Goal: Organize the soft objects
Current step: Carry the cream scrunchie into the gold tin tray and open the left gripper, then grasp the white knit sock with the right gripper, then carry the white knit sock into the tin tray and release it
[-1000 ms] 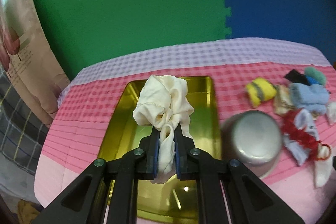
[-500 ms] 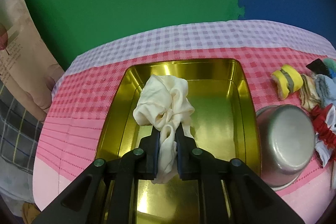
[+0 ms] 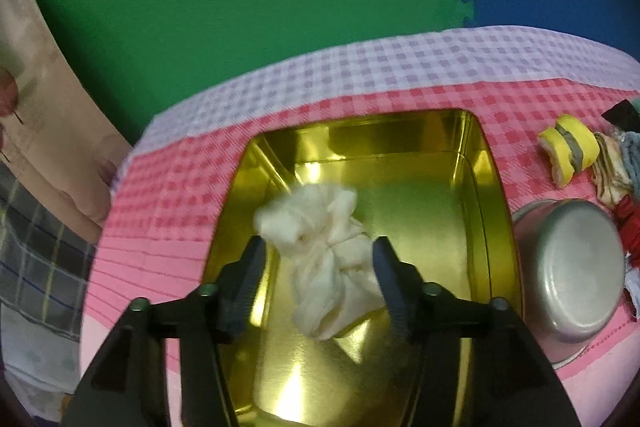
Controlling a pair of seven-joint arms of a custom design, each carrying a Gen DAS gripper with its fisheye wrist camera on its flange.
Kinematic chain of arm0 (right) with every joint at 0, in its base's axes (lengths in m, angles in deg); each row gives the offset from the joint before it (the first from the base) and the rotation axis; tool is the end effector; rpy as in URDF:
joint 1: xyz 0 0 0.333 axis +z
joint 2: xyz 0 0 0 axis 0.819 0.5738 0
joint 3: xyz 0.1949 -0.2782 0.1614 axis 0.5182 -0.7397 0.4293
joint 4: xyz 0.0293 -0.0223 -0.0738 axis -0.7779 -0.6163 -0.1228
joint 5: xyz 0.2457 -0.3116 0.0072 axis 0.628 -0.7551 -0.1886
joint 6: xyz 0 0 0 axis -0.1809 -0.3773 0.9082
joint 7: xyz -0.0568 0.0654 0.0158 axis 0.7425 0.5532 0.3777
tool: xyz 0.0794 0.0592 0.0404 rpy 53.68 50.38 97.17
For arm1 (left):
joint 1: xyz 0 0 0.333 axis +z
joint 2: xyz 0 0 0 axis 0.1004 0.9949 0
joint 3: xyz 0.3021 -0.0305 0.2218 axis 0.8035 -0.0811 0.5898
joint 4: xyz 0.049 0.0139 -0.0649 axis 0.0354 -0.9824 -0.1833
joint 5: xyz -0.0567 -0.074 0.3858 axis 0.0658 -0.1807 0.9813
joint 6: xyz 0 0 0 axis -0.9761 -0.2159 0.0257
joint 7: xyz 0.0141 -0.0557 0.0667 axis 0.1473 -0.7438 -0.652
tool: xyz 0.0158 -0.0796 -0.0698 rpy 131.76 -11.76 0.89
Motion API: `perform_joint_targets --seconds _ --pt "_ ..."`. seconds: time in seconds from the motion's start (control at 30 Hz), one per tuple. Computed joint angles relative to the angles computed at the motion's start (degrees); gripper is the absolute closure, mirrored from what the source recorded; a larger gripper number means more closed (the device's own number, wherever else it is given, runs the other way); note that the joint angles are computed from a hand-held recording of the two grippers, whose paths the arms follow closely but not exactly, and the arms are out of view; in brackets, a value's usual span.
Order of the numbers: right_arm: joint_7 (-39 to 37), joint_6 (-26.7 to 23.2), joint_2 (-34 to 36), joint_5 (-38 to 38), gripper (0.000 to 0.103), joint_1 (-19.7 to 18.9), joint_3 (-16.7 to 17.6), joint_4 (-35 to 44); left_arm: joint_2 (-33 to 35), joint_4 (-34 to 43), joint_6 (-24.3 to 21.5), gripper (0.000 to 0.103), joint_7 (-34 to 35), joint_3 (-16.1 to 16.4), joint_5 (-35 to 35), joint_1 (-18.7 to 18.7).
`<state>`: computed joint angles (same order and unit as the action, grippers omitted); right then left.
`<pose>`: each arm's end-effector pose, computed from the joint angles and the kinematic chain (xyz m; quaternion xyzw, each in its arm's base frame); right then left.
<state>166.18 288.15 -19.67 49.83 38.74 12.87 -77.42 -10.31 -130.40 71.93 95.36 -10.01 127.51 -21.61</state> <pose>0.6730 0.0660 0.2194 -0.7116 0.5825 -0.1684 0.3549 0.7238 -0.3220 0.3114 -0.7269 0.5974 -0.0660 0.3321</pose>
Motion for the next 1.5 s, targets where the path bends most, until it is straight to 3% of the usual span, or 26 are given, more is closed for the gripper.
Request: perform_joint_targets --seconds 0.13,0.3,0.37,0.43,0.5,0.57,0.73,0.77,0.8,0.83,0.9,1.0,1.1,1.23,1.37,1.5 --pt "0.33 0.35 0.63 -1.57 0.000 -2.16 2.06 -0.11 -3.83 -4.58 4.03 0.035 -6.66 1.30 3.38 -1.17" --pt "1.03 4.41 0.17 -4.76 0.000 -3.42 2.48 -1.82 -9.93 -11.29 6.99 0.027 -16.25 0.86 8.99 -2.54" --pt "3.52 2.11 1.62 -11.10 0.000 -8.08 7.13 -1.06 -13.17 -15.24 8.37 0.016 -21.46 0.19 12.23 -3.27" --pt "4.36 -4.18 5.09 -18.66 0.000 -14.80 15.36 1.01 -15.32 -17.96 8.54 0.016 -25.65 -0.76 15.49 -3.94" --pt "0.36 -8.74 6.82 -19.72 0.000 -17.03 19.48 2.00 -17.35 -20.81 8.27 0.016 -28.70 -2.20 18.15 -4.51" --pt "-3.41 -12.25 7.97 -20.47 0.000 -17.84 21.89 3.00 -18.91 -23.38 7.62 0.016 -31.09 -4.01 19.18 -4.52" --pt "-10.81 -18.81 9.00 -19.13 0.000 -16.17 23.73 6.39 -20.59 -27.98 8.78 0.016 -35.00 -8.16 17.71 -2.28" --pt "-12.11 -20.36 9.03 -18.69 0.007 -15.57 23.71 7.09 -20.71 -28.59 8.88 0.016 -35.79 -8.65 17.24 -2.18" --pt "-13.29 -22.27 8.85 -18.19 0.021 -14.71 23.43 7.87 -20.88 -29.43 9.50 0.016 -37.02 -9.09 16.77 -2.08" --pt "-13.18 -23.16 7.71 -17.73 0.050 -12.59 21.32 8.44 -21.02 -30.31 10.98 0.016 -37.98 -9.42 16.22 -1.63" --pt "-14.87 -23.96 7.57 -16.12 0.071 -13.37 22.27 8.02 -21.18 -31.92 13.12 0.016 -40.14 -9.80 15.59 -1.57" --pt "-16.30 -23.86 5.33 -13.52 0.074 -15.32 23.94 5.10 -21.23 -33.51 15.74 0.016 -42.65 -9.69 15.70 -1.75" --pt "-19.24 -23.47 4.00 -10.94 0.074 -20.13 28.64 1.19 -21.17 -33.30 13.22 0.016 -42.55 -9.63 15.94 -3.04" --pt "-24.41 -26.38 5.68 -6.77 0.074 -26.89 38.90 -1.32 -22.11 -33.12 7.35 0.016 -44.54 -9.56 19.49 -4.77" --pt "-27.96 -31.57 9.29 -2.07 0.074 -23.45 44.01 4.55 -23.18 -34.37 6.44 0.016 -46.31 -10.66 21.08 -3.58" --pt "-29.91 -34.89 10.89 1.16 0.074 -14.30 42.63 12.83 -23.54 -34.69 3.77 0.016 -46.86 -11.49 20.64 -3.08"
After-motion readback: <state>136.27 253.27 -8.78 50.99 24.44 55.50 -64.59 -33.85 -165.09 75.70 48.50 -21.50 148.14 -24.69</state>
